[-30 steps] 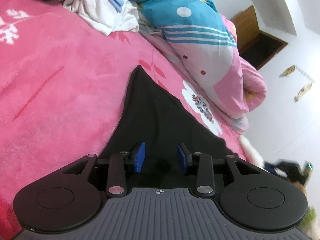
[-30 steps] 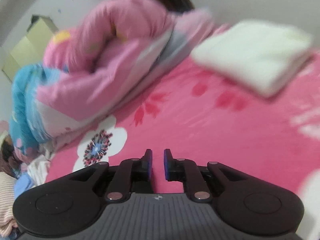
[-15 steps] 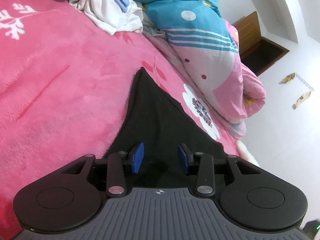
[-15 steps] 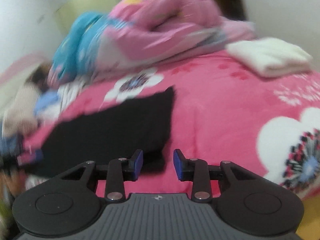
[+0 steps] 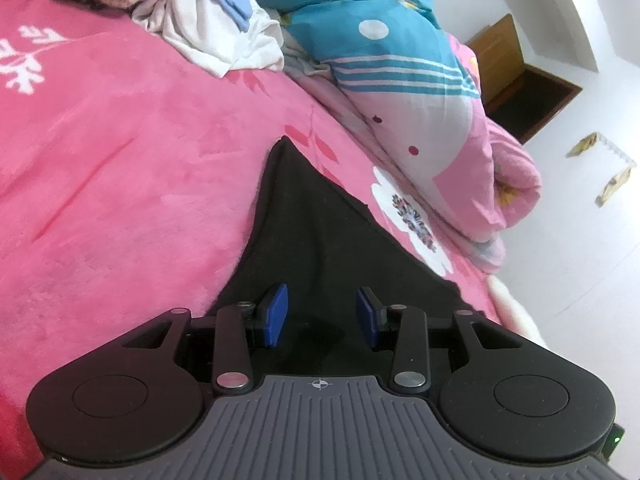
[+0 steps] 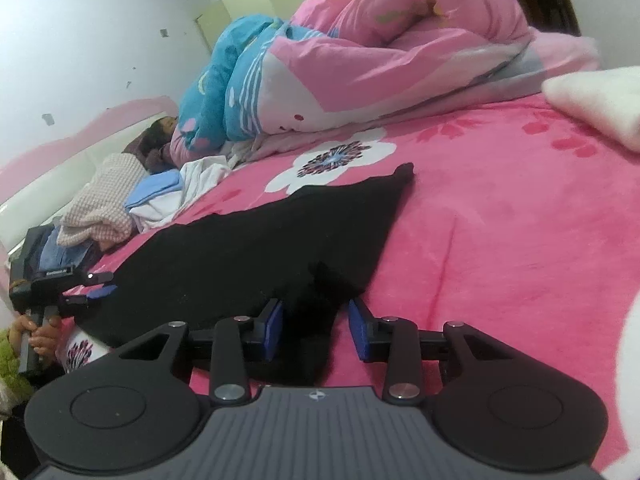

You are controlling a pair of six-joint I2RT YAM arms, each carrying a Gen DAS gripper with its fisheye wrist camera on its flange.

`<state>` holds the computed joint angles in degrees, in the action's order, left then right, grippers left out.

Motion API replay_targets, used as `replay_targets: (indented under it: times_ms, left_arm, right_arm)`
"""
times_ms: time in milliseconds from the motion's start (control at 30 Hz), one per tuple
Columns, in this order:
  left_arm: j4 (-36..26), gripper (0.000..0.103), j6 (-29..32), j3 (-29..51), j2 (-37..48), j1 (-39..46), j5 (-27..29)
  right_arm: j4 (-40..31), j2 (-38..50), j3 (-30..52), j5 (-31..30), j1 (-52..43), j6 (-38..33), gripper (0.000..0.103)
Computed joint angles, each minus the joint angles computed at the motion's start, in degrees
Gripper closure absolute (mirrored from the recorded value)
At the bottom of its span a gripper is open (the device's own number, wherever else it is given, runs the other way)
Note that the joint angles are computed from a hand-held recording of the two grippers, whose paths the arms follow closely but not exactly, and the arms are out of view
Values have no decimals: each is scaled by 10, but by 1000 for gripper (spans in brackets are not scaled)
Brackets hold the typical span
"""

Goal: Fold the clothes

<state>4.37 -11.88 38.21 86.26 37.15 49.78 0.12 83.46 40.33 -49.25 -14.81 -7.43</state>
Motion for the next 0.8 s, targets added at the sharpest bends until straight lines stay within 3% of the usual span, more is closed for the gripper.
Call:
replay_targets:
  times_ms: [133, 200, 400, 567, 700, 800]
  left_arm:
    - [0, 65, 9, 0, 0, 0, -3]
    - [-1, 65, 10, 2, 3, 3, 0]
    - [-2, 65, 10, 1, 1, 3, 1]
    - [-2, 65, 10, -1, -2, 3, 0]
    - [-3, 65, 8, 0, -3, 1, -2]
    - [-2, 65, 8, 0, -3, -1, -5]
  right_arm:
    - [-11, 8, -9, -84, -31, -35, 86]
    - [-57, 5, -6, -133, -50, -78, 92]
    - [-328, 28, 50, -204, -110, -304, 93]
    - [-396, 72, 84, -235, -164, -334, 92]
    - [-427, 131, 120, -288, -183, -308, 86]
    - [-390, 158, 129, -315, -169, -243, 54]
